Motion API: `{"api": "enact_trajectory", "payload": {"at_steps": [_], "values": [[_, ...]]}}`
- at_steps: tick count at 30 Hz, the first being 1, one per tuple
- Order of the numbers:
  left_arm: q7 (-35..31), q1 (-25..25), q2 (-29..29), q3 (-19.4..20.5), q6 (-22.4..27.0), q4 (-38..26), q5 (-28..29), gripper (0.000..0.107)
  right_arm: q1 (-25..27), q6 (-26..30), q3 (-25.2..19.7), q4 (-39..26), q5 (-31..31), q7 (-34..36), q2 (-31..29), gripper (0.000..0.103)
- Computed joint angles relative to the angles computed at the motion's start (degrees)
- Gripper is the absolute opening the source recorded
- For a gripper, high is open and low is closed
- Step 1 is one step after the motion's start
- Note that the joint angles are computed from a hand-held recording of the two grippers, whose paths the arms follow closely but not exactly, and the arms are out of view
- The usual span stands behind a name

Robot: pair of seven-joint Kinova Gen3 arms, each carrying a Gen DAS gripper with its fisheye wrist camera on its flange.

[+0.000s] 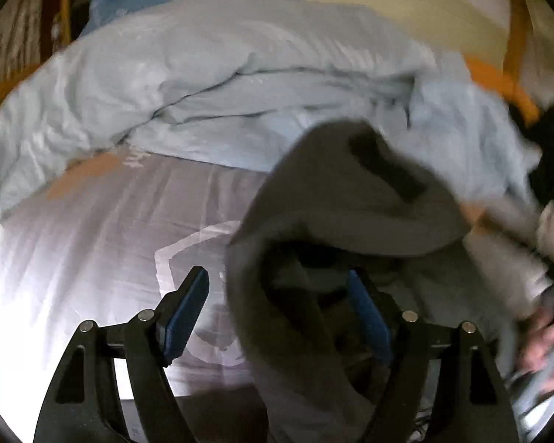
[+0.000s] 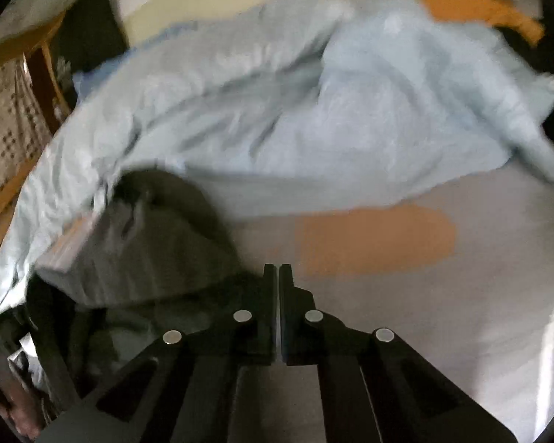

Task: Fold large clothes

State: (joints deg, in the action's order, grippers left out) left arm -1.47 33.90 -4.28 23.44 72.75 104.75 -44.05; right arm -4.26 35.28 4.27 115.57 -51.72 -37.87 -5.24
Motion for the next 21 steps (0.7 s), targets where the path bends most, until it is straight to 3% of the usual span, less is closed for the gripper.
{"api": "enact_trajectory", "payload": {"at_steps": [2, 5, 10, 15, 18, 19, 21], "values": [[-2.1, 1.3, 3.8, 0.9, 3.4, -2.0, -1.6, 0.076, -3.0, -1.2, 4.3, 1.9, -4.7, 4.5, -4.2, 0.002], [-0.3, 8.2, 8.4, -3.7, 7.9, -3.9, -5.0, 0.076, -6.5, -2.3, 8.3, 3.8, -8.6, 10.3, -7.6, 0.002], [-2.6, 20.7, 14.9, -11.7, 18.7, -6.6, -16.6, 0.076, -0.5, -0.7, 1.6, 1.3, -2.7, 4.3, -5.3, 0.002], [4.9, 19.4, 15.8, -5.1, 27.8, -4.1, -23.8, 0.077, -2.8, -3.0, 1.4, 1.4, 2.3, -0.4, -4.4, 0.002], [9.1, 20.9, 13.3, -5.5, 33.4, -3.9, -25.0, 0.089, -3.9, -2.3, 2.6, 1.4, 2.4, 0.0, -4.4, 0.002], [8.8, 22.4, 13.0, -7.1, 35.8, -4.6, -24.4, 0.099, -4.1, -2.0, 2.5, 1.3, 2.8, 0.1, -4.3, 0.002], [10.9, 23.1, 11.3, -9.0, 37.6, -4.1, -22.8, 0.102, -4.4, -3.3, 1.9, 1.9, 3.7, 0.6, -5.0, 0.002]]}}
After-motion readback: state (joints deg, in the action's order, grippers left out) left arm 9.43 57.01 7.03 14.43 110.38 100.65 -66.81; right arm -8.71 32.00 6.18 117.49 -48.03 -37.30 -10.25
